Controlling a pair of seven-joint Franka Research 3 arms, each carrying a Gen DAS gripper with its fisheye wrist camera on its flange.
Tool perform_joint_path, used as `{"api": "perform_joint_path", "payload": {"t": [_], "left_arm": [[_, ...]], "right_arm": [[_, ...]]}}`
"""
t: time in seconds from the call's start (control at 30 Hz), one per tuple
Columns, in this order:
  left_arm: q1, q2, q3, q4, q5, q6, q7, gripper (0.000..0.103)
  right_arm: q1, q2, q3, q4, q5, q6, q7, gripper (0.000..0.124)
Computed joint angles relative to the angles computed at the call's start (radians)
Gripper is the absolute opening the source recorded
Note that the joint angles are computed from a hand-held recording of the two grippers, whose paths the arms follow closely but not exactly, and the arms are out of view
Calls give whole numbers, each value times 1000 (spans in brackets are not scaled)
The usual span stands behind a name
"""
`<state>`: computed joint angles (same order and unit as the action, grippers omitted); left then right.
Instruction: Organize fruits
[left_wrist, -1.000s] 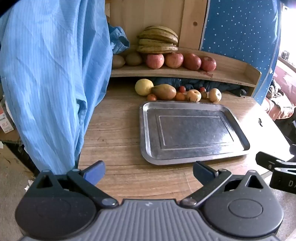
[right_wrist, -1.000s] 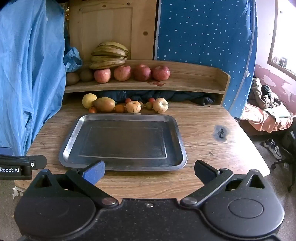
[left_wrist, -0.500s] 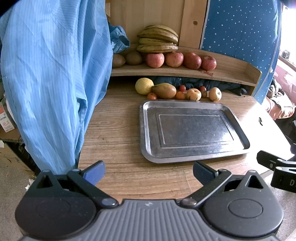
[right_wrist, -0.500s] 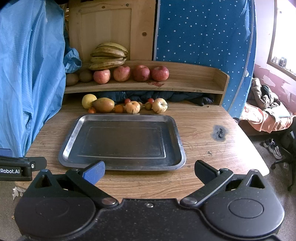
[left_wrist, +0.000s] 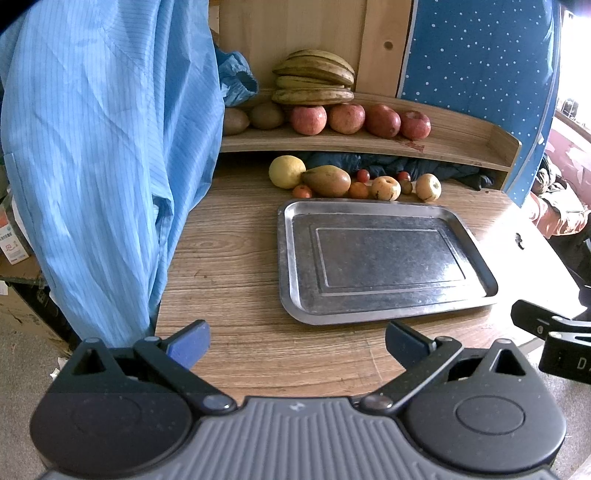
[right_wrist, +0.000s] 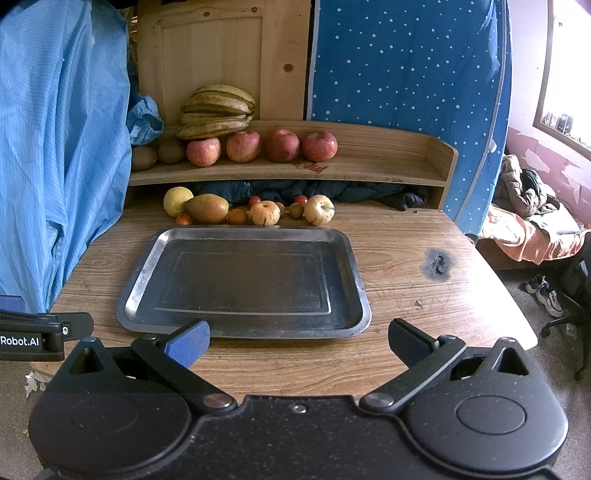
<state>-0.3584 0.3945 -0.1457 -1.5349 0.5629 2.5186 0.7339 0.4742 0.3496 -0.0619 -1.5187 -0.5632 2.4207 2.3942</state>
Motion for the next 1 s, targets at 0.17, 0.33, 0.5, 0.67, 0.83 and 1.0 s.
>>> {"api": "perform_joint_path", "payload": {"t": [0.17,0.33,0.5,0.67,0.83,1.0], "left_arm": [[-1,-4,-1,-7,-1,-4,-2,103],[0,-4,-2,-5,-3,-6,0,103],[1,-4,-2,-5,-3,-6,2,103],[-3,-3,-3,-3,-3,-14,0,103],[-12,10,-4,19,-3,-44,-2,103],[-25,35,-7,65,-14,-104,4,103]], "right_arm": [[-1,-1,0,-3,1,3,-1,103],[-2,-5,-1,-9,0,6,-1,103],[-3,-2,-1,-7,1,8,-3,103],[-5,-2,-2,-9,3,11,-4,103],[-13,-24,3,-39,9,19,-9,103],[-29,-27,10,-48,35,26,-37,103]]}}
